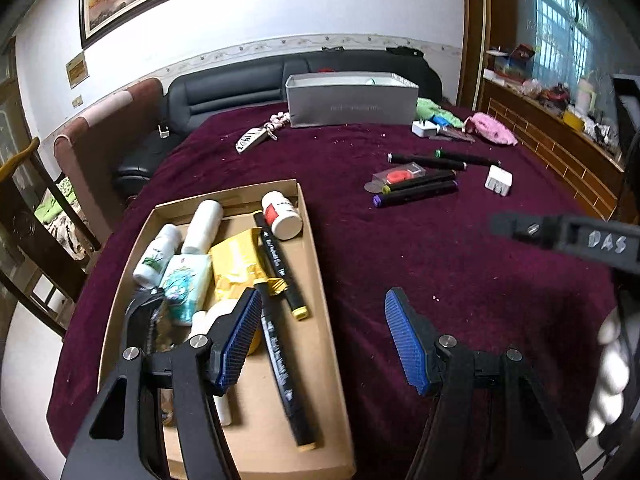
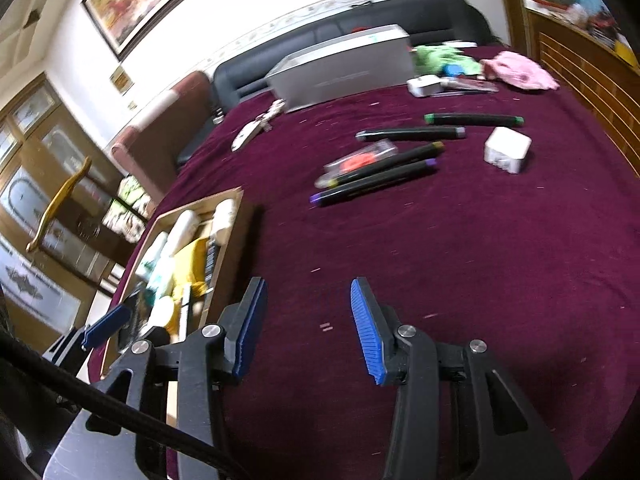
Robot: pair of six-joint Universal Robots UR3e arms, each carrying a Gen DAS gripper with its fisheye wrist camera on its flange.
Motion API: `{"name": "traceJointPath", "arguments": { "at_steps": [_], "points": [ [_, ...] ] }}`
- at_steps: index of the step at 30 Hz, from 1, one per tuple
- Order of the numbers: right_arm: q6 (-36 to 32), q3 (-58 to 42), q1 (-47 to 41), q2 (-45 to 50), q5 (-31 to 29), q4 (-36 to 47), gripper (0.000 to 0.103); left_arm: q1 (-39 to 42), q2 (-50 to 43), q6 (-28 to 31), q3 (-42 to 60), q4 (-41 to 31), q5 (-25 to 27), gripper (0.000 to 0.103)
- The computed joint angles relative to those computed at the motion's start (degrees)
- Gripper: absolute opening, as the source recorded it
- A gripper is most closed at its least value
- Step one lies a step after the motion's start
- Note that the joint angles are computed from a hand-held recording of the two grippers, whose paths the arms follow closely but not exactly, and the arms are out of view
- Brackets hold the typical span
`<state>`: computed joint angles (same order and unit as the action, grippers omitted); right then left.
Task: Organize objects
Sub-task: 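Move both grippers back to the table toward the black markers, then grasp a yellow-capped marker with the left gripper while the right gripper grasps a purple-capped marker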
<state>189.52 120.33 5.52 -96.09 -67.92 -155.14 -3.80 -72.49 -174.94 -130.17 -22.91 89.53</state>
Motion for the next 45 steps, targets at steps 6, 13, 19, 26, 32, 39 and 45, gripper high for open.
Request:
{"name": "traceJointPath", "arguments": {
  "at_steps": [6, 13, 19, 26, 32, 39, 45],
  "points": [
    [-3.01, 1.99, -9.87, -2.53, 3.87, 1.75, 0.047, -3.3, -10.15, -0.96, 8.76, -1.06, 0.03, 0.058],
    [-3.98, 0.08, -18.79, 0.31, 6.83, -0.31, 0.047, -1.62, -22.85, -2.33, 27.09, -6.56, -5.76, 0.058],
    [-0.1, -3.27, -24.29, 8.5, 9.0, -8.05, 0.047, -3.11, -38.49, -3.44, 43.97, -12.51, -8.26, 0.058],
    [1.34, -3.37, -29.28, 16.16, 13.65, -14.95, 0.05, -7.21, -54.43, -3.61, 59.62, -15.91, -4.77, 0.058],
    [-0.79, -3.88, -30.74, 17.68, 15.66, -13.01, 0.05, -5.47, -62.72, -7.39, 69.55, -18.31, -9.82, 0.058],
    [-1.32, -3.84, -31.38, 17.98, 15.77, -11.6, 0.052, -6.3, -58.75, 1.87, 64.66, -24.53, -25.59, 0.063],
    [-1.73, -4.06, -31.12, 18.14, 15.33, -10.2, 0.052, -10.96, -54.08, 2.79, 59.33, -17.89, -18.57, 0.063]
  ]
}}
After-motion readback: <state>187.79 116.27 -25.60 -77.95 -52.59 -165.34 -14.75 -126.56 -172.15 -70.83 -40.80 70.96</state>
